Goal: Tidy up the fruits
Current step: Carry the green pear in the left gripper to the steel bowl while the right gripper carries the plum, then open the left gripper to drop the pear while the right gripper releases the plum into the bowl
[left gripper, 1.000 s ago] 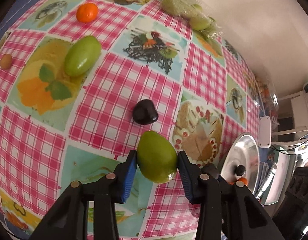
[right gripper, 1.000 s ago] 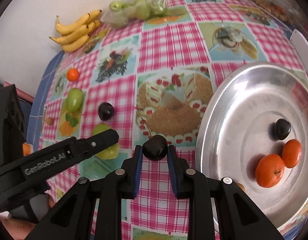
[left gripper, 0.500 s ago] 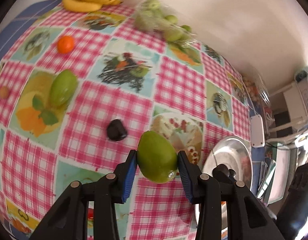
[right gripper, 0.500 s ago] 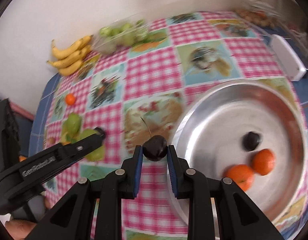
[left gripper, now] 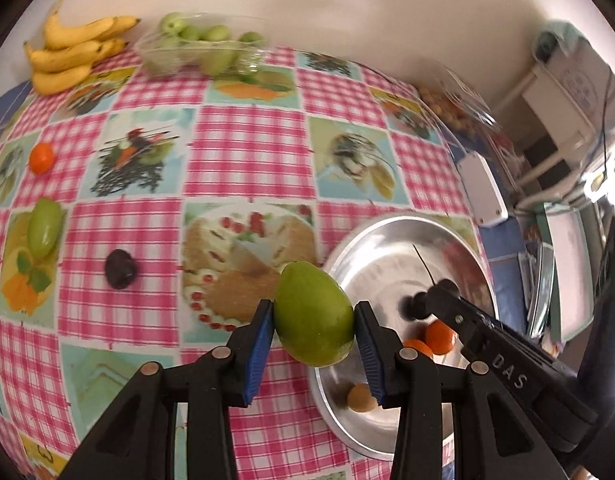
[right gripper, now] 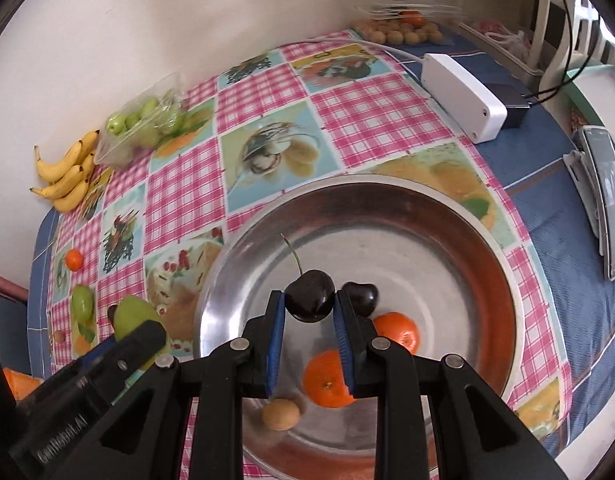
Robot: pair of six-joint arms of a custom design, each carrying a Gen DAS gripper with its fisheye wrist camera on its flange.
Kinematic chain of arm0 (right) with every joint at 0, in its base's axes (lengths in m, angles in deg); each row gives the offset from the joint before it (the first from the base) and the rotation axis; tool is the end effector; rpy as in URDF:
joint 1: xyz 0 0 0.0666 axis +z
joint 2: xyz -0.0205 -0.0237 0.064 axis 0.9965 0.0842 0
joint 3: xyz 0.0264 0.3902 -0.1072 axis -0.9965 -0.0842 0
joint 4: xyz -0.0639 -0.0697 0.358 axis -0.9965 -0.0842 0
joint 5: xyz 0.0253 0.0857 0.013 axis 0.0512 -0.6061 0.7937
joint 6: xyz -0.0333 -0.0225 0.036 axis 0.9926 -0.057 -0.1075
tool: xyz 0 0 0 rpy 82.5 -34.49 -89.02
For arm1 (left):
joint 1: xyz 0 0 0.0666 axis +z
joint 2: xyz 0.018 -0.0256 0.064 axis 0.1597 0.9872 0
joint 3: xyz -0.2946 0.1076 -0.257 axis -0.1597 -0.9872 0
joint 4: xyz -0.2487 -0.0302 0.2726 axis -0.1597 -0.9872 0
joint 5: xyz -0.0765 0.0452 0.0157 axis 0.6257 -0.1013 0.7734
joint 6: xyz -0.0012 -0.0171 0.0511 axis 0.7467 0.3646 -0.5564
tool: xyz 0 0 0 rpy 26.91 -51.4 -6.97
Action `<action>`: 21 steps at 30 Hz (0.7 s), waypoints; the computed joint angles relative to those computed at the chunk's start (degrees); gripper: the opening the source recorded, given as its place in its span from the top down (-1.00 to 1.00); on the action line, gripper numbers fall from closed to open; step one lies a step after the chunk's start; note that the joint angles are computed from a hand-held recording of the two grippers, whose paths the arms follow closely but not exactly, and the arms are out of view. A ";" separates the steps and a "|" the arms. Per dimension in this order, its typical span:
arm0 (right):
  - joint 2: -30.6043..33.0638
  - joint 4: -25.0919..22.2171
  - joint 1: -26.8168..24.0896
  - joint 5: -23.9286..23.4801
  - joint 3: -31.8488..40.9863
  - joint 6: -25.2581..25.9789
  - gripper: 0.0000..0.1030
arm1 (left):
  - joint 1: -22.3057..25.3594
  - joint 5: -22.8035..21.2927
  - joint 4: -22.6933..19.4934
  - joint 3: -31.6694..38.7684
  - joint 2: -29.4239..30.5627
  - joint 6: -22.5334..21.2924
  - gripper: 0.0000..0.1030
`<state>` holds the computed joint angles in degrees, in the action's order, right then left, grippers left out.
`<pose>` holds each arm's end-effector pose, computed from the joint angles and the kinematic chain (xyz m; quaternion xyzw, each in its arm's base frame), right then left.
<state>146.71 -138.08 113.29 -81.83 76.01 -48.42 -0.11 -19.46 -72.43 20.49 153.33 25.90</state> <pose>0.6075 0.3257 0.3899 0.0138 0.9783 0.1153 0.1713 0.5831 -0.1016 0.3910 -0.1097 0.9664 -0.1381 0.1872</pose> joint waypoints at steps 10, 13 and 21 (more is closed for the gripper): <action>1.42 -2.75 -0.01 -0.49 1.34 -0.29 0.48 | -1.02 0.42 -0.85 0.92 1.12 -1.05 0.16; 1.48 -3.13 -0.02 -0.60 1.31 -0.78 0.48 | -1.00 0.90 -0.80 0.85 1.22 -1.04 0.16; 1.67 -4.55 0.02 -0.54 1.90 -1.72 0.48 | -0.77 2.80 -1.11 0.93 1.70 -0.48 0.16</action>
<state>148.38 -142.62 113.31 -82.37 77.91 -50.14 -0.88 -16.65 -73.54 21.41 155.03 25.43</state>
